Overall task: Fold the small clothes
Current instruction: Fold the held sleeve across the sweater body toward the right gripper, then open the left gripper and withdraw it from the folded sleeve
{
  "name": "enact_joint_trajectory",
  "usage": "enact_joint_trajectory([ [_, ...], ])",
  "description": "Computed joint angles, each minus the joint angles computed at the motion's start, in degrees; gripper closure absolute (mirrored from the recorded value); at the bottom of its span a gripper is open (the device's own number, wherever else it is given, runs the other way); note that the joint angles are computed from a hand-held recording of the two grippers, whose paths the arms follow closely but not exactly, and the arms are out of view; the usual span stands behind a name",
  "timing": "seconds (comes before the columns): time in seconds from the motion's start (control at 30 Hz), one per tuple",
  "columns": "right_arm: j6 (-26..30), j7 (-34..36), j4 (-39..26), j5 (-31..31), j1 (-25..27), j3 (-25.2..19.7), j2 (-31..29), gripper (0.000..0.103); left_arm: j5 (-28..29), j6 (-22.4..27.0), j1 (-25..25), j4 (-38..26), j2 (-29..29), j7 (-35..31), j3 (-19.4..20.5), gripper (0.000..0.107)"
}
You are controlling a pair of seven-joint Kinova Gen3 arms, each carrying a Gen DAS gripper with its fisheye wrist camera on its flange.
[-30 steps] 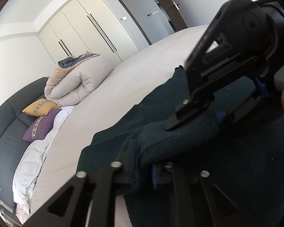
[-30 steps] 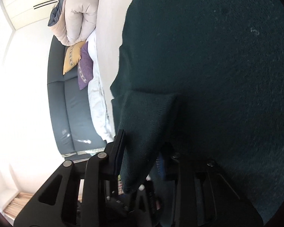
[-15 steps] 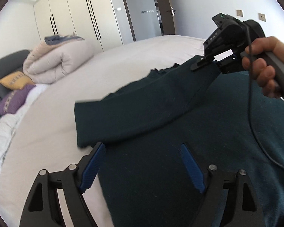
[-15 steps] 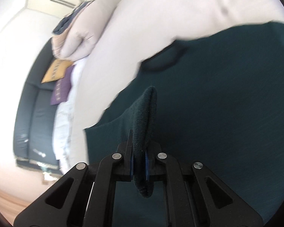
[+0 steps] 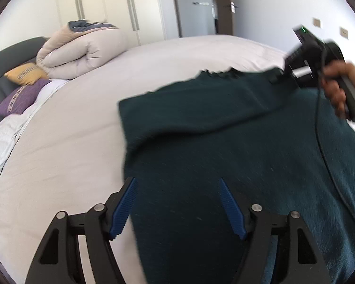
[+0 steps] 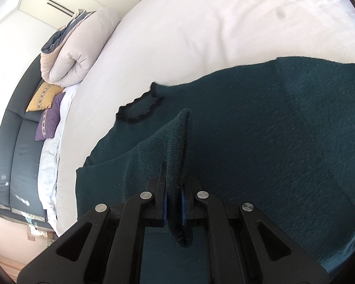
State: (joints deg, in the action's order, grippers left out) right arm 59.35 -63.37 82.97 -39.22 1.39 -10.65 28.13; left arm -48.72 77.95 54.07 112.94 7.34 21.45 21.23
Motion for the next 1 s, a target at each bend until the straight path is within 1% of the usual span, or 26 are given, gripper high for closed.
enact_joint_trajectory([
  [0.03, 0.4, 0.3, -0.3, 0.1, 0.5, 0.2, 0.4, 0.096, -0.3, 0.3, -0.1, 0.2, -0.6, 0.1, -0.2, 0.041],
  [0.1, 0.8, 0.1, -1.1, 0.6, 0.6, 0.5, 1.0, 0.096, -1.0, 0.5, -1.7, 0.6, -2.2, -1.3, -0.8, 0.042],
  [0.17, 1.3, -0.2, -1.6, 1.0, 0.7, 0.6, 1.6, 0.096, -2.0, -0.8, -4.0, 1.1, -3.9, -2.6, -1.4, 0.048],
  [0.23, 1.5, 0.2, -1.6, 1.0, 1.3, 0.5, 2.0, 0.096, -3.2, -2.0, -6.5, 1.3, -5.4, -3.9, -1.7, 0.051],
  [0.27, 1.5, 0.7, -1.5, 0.6, 1.8, 0.2, 2.2, 0.096, -3.8, -3.1, -8.2, 1.5, -6.3, -4.7, -2.2, 0.052],
  [0.3, 2.4, 2.1, -0.4, 0.1, 3.4, 0.6, 1.8, 0.096, -4.1, -4.1, -9.9, 1.5, -6.7, -5.7, -2.5, 0.053],
  [0.33, 2.3, 2.6, -0.3, -0.5, 3.9, 0.1, 2.0, 0.096, -4.1, -5.2, -11.6, 1.1, -6.9, -7.2, -2.9, 0.053],
  [0.4, 3.7, 5.0, 0.0, -0.9, 6.2, 0.6, 2.3, 0.096, -4.4, -8.2, -15.0, 0.5, -6.8, -10.7, -3.9, 0.057],
  [0.43, 3.9, 5.4, 0.1, -1.1, 6.5, 0.7, 2.3, 0.096, -4.1, -9.2, -16.4, 0.0, -6.3, -12.4, -4.3, 0.057],
  [0.5, 3.9, 6.3, 0.5, -1.4, 6.9, 0.9, 2.2, 0.096, -3.2, -12.8, -19.3, -0.6, -5.6, -15.9, -5.7, 0.061],
  [0.57, 4.2, 7.1, 0.6, -1.4, 7.3, 1.2, 2.1, 0.096, -2.3, -14.7, -21.4, -1.1, -4.4, -18.2, -6.7, 0.063],
  [0.63, 4.0, 7.4, 0.6, -1.5, 7.5, 1.5, 2.0, 0.096, -1.5, -15.2, -22.5, -1.5, -3.1, -19.3, -7.4, 0.064],
  [0.7, 4.6, 7.4, 0.1, -1.3, 7.8, 1.8, 2.3, 0.096, 0.7, -16.1, -23.6, -1.7, -1.8, -21.2, -8.4, 0.065],
  [0.73, 4.8, 7.6, -0.1, -1.3, 8.0, 1.8, 2.5, 0.096, 1.3, -17.0, -23.6, -1.4, -1.4, -21.5, -9.2, 0.064],
  [0.77, 5.1, 7.7, -0.2, -1.3, 8.1, 1.8, 2.7, 0.096, 2.1, -18.8, -24.6, -0.5, -1.0, -22.0, -9.5, 0.064],
  [0.83, 5.0, 7.9, 0.1, -1.6, 8.4, 1.8, 2.8, 0.096, 1.5, -20.9, -24.5, 1.1, -1.3, -20.3, -10.0, 0.064],
  [0.87, 4.9, 8.0, 0.3, -1.8, 8.5, 1.8, 2.8, 0.096, 1.2, -20.9, -23.9, 1.4, -1.5, -19.6, -10.4, 0.063],
  [1.0, 4.8, 7.9, 0.8, -2.5, 8.8, 1.8, 2.7, 0.096, 1.6, -21.5, -24.4, 1.5, -1.7, -19.7, -10.1, 0.063],
])
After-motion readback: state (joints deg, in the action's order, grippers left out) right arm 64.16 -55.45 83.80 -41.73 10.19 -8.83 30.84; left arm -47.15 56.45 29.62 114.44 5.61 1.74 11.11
